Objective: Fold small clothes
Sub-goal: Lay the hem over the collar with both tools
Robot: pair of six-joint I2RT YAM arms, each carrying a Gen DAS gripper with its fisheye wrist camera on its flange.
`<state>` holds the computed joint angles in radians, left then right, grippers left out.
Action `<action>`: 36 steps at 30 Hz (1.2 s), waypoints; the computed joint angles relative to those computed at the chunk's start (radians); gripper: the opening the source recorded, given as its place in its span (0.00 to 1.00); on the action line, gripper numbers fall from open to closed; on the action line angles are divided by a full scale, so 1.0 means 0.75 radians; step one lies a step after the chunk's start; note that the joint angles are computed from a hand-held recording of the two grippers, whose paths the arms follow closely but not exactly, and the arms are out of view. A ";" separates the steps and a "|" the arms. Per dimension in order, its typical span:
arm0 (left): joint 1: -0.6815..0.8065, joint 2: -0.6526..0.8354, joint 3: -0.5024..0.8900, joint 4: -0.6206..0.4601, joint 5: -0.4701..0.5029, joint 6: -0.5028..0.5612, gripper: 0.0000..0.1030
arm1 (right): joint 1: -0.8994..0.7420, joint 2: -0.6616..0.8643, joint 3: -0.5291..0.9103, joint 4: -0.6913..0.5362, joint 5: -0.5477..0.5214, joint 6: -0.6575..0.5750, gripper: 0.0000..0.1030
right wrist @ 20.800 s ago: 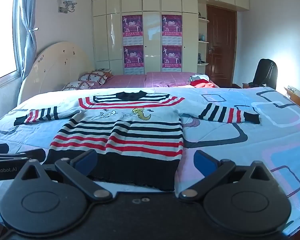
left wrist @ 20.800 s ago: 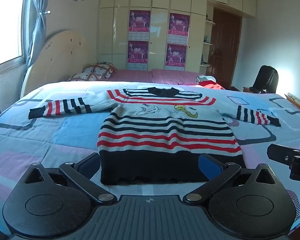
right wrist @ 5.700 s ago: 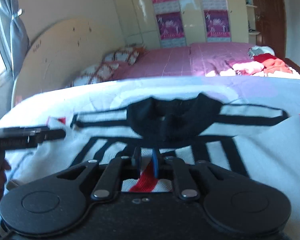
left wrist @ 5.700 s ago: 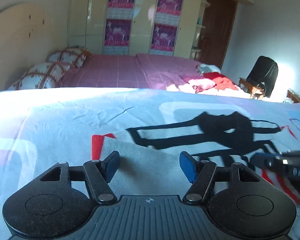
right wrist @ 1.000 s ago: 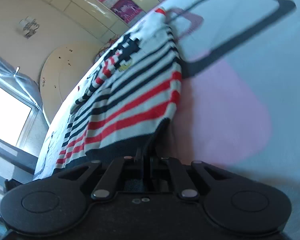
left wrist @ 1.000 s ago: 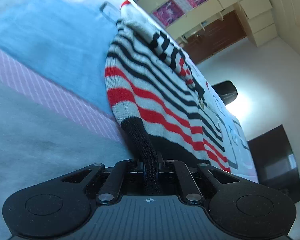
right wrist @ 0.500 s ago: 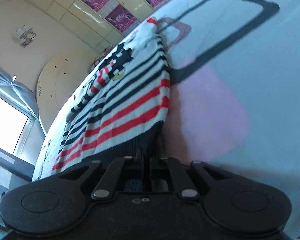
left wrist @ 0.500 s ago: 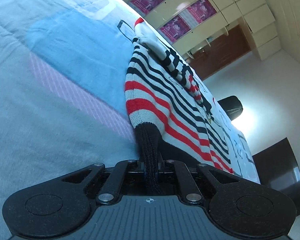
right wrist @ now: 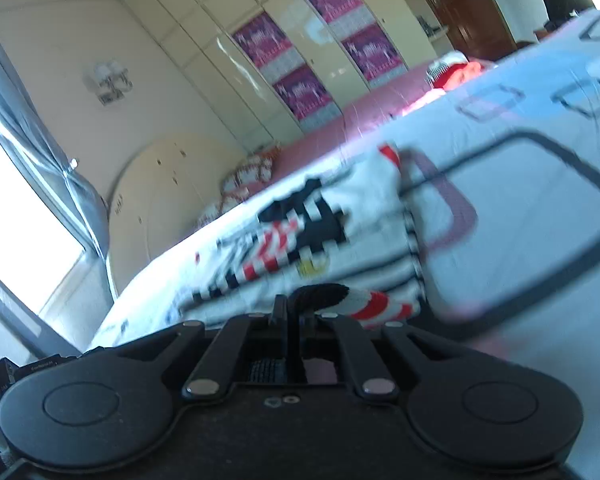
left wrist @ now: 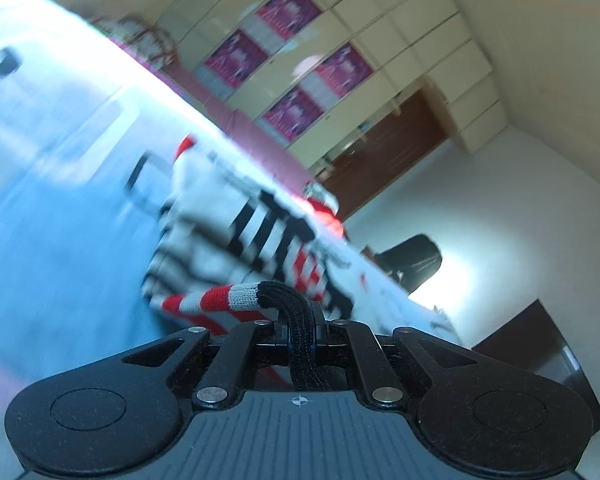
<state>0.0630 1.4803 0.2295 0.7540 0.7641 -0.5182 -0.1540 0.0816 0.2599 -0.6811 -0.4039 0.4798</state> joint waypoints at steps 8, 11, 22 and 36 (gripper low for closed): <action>-0.161 0.229 0.474 -0.089 -0.150 -0.095 0.06 | -0.131 0.846 0.167 0.724 -0.117 -0.063 0.05; -0.205 0.397 0.725 -0.175 -0.190 -0.073 0.06 | -0.159 1.185 0.263 0.964 -0.163 -0.068 0.05; -0.279 1.026 1.563 -0.575 -0.330 -0.019 0.06 | -0.184 2.203 0.757 1.374 -0.276 0.016 0.05; -0.315 1.453 1.948 -0.508 -0.465 -0.241 0.56 | -0.182 2.757 1.060 1.671 -0.221 0.209 0.53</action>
